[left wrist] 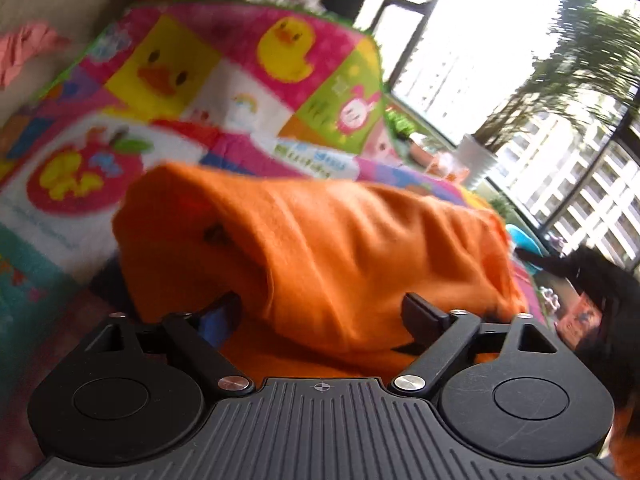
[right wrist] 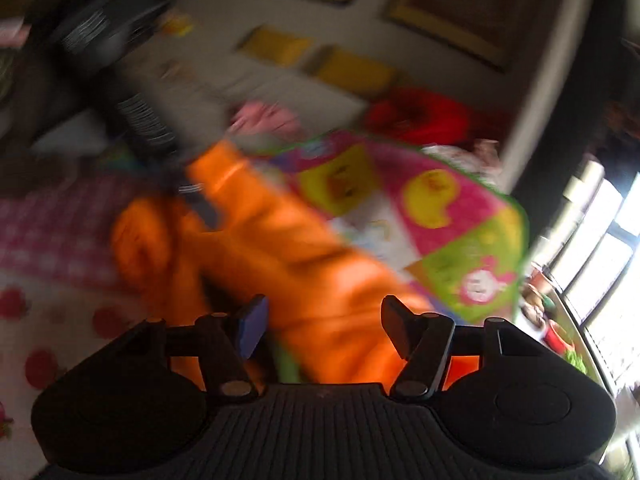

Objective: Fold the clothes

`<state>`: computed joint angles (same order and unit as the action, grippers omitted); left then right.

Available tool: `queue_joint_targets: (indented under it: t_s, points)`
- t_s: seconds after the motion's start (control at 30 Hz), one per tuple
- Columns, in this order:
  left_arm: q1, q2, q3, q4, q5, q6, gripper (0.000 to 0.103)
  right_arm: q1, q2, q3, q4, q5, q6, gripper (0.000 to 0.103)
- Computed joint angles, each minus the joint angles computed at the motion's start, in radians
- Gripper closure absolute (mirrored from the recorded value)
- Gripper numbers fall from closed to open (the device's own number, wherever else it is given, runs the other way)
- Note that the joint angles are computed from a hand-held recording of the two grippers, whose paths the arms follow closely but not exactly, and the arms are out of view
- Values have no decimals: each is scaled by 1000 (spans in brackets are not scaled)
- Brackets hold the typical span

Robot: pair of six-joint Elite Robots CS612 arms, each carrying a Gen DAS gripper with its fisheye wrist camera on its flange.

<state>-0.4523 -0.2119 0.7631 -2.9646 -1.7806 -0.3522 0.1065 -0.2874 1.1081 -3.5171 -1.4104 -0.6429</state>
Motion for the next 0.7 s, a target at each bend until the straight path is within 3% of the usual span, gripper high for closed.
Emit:
queue_joint_targets:
  t_s: [0.03, 0.07, 0.13, 0.17, 0.23, 0.4, 0.53, 0.63, 0.7]
  points:
    - [1, 10, -21, 18, -5, -19, 18, 9, 14, -22, 23, -10, -48, 63]
    - [1, 17, -34, 21, -6, -29, 18, 18, 37, -56, 13, -56, -92, 71]
    - [0, 21, -44, 9, 3, -35, 18, 25, 66, -112, -7, -123, -68, 74]
    - [0, 18, -41, -4, 10, -34, 17, 22, 60, -108, -12, -124, -43, 79]
    - [-1, 8, -23, -34, 24, -34, 16, 16, 47, -97, -21, -122, 4, 81]
    - [-1, -23, 35, -114, 31, -39, 15, 9, -4, 30, 38, -79, -39, 85]
    - [-14, -63, 113, -246, 42, 28, 14, 7, -15, 71, 43, -76, -31, 86]
    - [-23, -57, 96, -301, 36, 60, 13, 2, -22, 83, 45, -62, 7, 86]
    - [-30, -24, 36, -289, 52, 84, 12, 1, -26, 92, 41, -57, 21, 86]
